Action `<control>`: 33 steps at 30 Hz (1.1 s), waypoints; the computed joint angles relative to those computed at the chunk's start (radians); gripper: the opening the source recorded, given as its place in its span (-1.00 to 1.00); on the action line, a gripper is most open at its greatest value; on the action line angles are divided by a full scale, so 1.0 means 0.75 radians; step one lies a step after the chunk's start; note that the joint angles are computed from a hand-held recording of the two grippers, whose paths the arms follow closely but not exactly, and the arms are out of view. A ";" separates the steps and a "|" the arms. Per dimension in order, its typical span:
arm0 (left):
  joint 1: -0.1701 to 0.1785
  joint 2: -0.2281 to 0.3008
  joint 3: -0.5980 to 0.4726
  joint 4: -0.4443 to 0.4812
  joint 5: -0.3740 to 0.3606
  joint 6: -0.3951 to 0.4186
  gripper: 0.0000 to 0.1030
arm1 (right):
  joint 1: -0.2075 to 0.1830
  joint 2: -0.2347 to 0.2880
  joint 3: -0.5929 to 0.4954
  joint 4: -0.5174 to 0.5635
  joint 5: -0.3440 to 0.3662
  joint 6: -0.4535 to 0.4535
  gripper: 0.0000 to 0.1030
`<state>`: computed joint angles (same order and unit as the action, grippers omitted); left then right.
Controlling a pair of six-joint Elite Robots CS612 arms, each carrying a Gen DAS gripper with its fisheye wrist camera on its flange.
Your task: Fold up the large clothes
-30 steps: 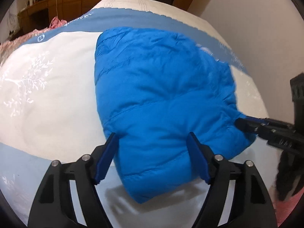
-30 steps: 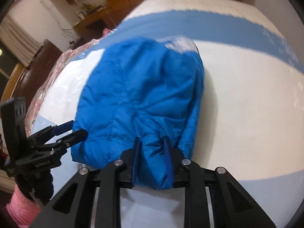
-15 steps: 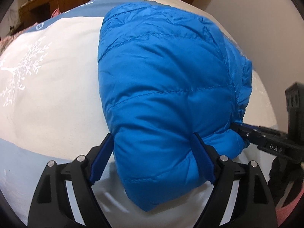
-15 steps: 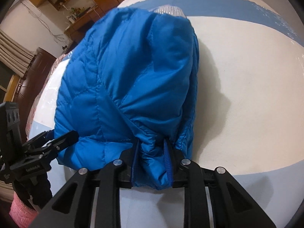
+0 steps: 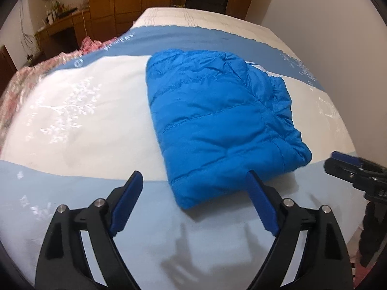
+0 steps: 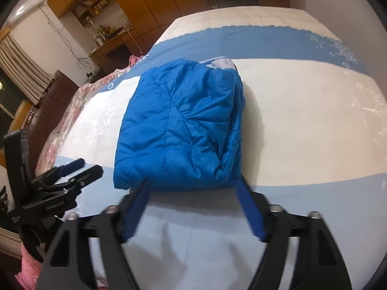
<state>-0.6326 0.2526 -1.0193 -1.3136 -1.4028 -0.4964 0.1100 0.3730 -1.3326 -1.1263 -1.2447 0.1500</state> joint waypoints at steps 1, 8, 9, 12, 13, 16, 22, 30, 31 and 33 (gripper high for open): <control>-0.007 0.003 -0.021 0.023 0.039 0.001 0.76 | 0.006 -0.004 -0.006 0.003 -0.024 0.000 0.65; -0.045 0.011 -0.110 0.049 0.198 -0.020 0.86 | 0.031 -0.022 -0.030 -0.027 -0.137 -0.030 0.80; -0.047 0.013 -0.123 0.047 0.211 -0.020 0.87 | 0.033 -0.021 -0.037 -0.030 -0.151 -0.036 0.82; -0.047 0.017 -0.149 0.031 0.192 -0.017 0.87 | 0.037 -0.027 -0.047 -0.026 -0.168 -0.037 0.88; -0.046 0.017 -0.161 0.029 0.176 -0.024 0.87 | 0.034 -0.027 -0.053 -0.026 -0.154 -0.037 0.88; -0.047 0.016 -0.178 0.031 0.147 -0.038 0.87 | 0.033 -0.028 -0.069 -0.029 -0.149 -0.041 0.88; -0.054 0.014 -0.218 0.028 0.148 -0.013 0.87 | 0.029 -0.036 -0.091 -0.006 -0.139 -0.043 0.92; -0.072 0.006 -0.251 0.056 0.205 0.008 0.87 | 0.039 -0.051 -0.107 0.028 -0.161 -0.036 0.92; -0.074 0.007 -0.256 0.058 0.214 0.008 0.87 | 0.039 -0.051 -0.109 0.031 -0.156 -0.031 0.92; -0.080 0.008 -0.264 0.061 0.230 0.017 0.87 | 0.042 -0.050 -0.112 0.039 -0.160 -0.027 0.92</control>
<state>-0.6927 0.2586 -1.2176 -1.2677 -1.2301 -0.4834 0.1416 0.3353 -1.4169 -1.0969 -1.3650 0.1295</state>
